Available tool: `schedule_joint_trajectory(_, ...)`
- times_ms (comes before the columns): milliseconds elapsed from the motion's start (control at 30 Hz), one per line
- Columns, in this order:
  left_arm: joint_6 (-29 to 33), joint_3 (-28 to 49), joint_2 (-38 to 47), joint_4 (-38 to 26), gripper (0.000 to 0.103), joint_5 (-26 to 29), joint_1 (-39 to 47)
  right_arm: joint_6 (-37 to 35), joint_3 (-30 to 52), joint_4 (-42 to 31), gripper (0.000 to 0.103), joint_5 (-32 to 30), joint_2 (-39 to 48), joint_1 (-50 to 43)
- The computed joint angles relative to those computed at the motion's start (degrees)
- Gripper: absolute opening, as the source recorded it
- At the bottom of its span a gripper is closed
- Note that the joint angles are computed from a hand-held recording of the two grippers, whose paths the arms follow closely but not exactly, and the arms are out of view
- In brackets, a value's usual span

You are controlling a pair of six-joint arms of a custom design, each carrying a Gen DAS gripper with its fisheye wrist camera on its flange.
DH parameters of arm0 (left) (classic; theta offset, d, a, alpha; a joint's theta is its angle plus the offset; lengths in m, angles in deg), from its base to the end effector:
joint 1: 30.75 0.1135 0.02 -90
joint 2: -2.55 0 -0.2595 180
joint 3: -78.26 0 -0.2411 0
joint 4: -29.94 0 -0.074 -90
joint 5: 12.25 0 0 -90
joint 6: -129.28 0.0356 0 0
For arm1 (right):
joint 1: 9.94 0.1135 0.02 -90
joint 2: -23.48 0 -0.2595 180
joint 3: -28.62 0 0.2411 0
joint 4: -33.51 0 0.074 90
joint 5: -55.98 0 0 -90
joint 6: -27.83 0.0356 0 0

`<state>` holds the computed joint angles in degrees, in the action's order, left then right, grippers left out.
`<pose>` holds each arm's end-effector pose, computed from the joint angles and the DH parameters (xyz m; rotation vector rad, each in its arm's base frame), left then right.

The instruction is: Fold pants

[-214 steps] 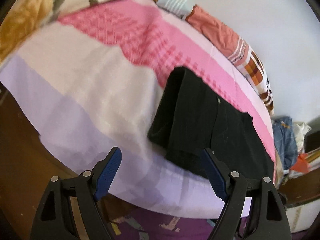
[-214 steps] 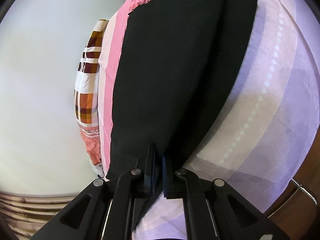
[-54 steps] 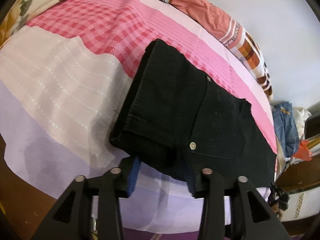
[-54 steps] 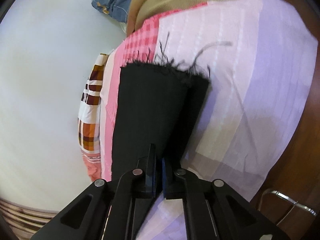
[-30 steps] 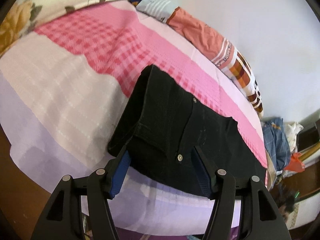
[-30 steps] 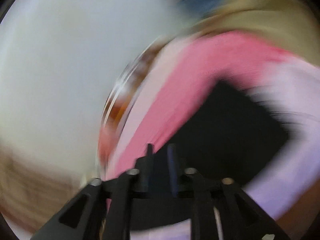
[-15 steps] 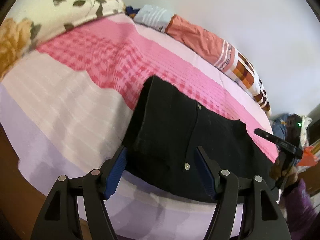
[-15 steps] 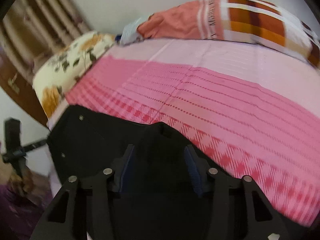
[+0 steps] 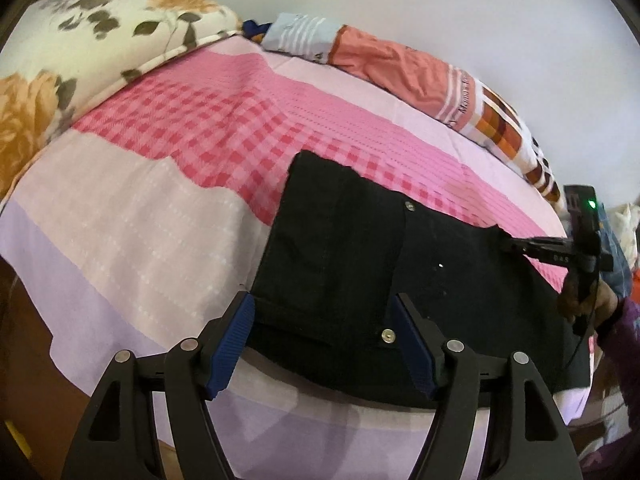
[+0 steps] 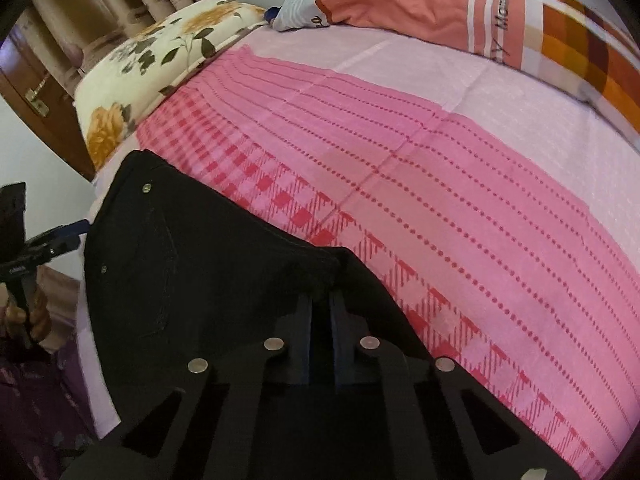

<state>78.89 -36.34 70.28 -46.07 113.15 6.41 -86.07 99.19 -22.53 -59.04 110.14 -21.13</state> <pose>0.1586 0.0943 0.2429 0.1383 2.5599 -0.4785 0.2669 -0.0375 0.2046 -0.3900 2.6560 0.4404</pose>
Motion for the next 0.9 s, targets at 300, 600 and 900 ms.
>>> schedule_joint_trajectory(300, -7.94, 0.69, 6.46, 3.57, 0.073, -1.54, 0.53, 9.78, -4.08, 11.56, 0.004, 1.53, 0.13, -0.85)
schedule_joint_trajectory(600, -9.03, -0.86, 2.65, 5.60, 0.073, -2.38, -0.32, 12.90, -6.18, 14.63, 0.003, -7.75, 1.87, -6.10)
schedule_joint_trajectory(900, -10.27, -4.50, 1.96, 12.72, 0.076, -7.66, -12.26, 18.90, -2.50, 11.85, 0.023, -17.32, 6.59, -14.23)
